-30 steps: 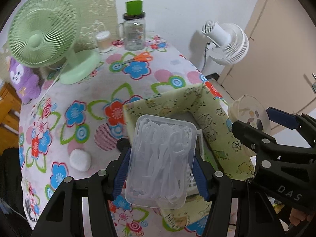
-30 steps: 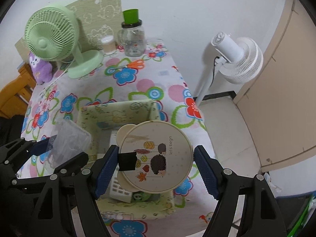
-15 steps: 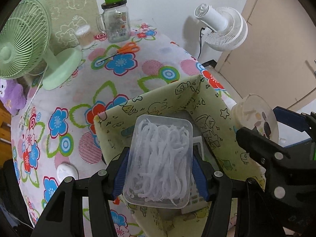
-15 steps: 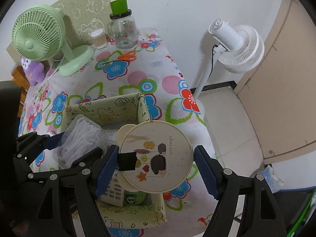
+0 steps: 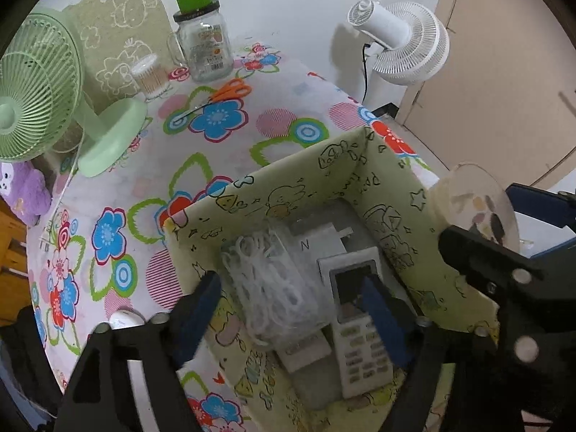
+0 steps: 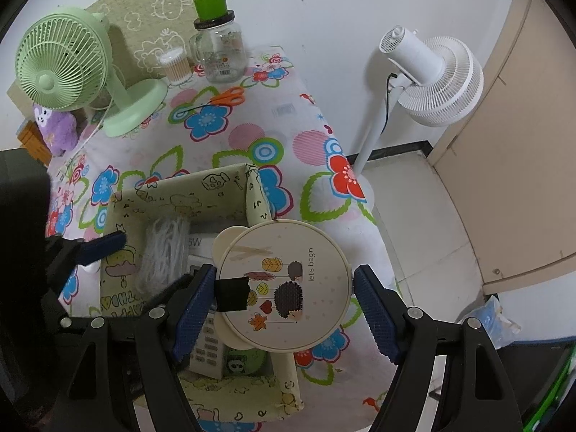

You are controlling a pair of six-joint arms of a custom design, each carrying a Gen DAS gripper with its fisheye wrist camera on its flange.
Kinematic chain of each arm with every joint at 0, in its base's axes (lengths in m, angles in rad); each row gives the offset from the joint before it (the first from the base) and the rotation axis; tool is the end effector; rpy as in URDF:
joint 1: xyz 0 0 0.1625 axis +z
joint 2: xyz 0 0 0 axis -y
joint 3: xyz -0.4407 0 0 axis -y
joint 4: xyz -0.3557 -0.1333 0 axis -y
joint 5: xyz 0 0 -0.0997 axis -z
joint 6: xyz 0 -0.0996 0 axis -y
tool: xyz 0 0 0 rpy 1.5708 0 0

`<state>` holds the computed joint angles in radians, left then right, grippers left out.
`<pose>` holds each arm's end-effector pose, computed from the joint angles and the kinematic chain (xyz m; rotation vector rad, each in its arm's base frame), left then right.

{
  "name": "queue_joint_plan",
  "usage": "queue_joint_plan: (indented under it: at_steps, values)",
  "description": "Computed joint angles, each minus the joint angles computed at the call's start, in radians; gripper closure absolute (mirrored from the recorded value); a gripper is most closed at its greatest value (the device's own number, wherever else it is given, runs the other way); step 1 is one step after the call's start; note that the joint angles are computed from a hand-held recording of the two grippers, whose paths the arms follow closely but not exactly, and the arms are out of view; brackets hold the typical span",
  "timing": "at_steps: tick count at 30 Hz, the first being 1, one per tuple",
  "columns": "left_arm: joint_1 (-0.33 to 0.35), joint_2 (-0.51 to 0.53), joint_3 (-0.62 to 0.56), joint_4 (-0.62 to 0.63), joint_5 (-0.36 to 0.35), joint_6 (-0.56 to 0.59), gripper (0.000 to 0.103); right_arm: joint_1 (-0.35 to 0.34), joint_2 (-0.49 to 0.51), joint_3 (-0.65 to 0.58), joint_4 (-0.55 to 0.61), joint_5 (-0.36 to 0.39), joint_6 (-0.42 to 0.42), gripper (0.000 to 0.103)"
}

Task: Organize rigid objects
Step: 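Lower the clear floss box into the basket and open the left gripper, then lower the panda-face box into the basket and open the right gripper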

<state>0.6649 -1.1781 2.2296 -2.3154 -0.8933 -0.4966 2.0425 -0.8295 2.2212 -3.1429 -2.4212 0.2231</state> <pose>-0.2072 -0.4112 0.1568 0.6213 2.3441 -0.2643 0.2660 -0.3928 0.0908 0.1951 -2.3345 0.5599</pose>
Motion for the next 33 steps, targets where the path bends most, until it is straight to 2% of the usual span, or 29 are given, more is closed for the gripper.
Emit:
queue_joint_plan:
  at_steps: [8,11,19,26,33]
  values:
    - [-0.061,-0.086,0.033,0.077,-0.001,-0.062,0.011,0.018,-0.011,0.017,-0.017,0.008,-0.023,0.024]
    - [-0.091,-0.137,0.05,0.138,0.018,-0.123,0.008,0.029,-0.014,0.021,-0.023,0.014,-0.039,0.024]
    - [-0.097,-0.24,0.071,0.259,0.022,-0.286,0.008,0.056,0.004,0.017,-0.019,0.049,-0.08,0.024]
    - [-0.098,-0.33,0.098,0.37,0.029,-0.415,0.008,0.063,0.036,-0.001,0.016,0.096,-0.083,0.024]
    - [-0.089,-0.37,0.114,0.428,0.023,-0.475,0.008,0.064,0.076,-0.018,0.06,0.13,-0.086,0.024]
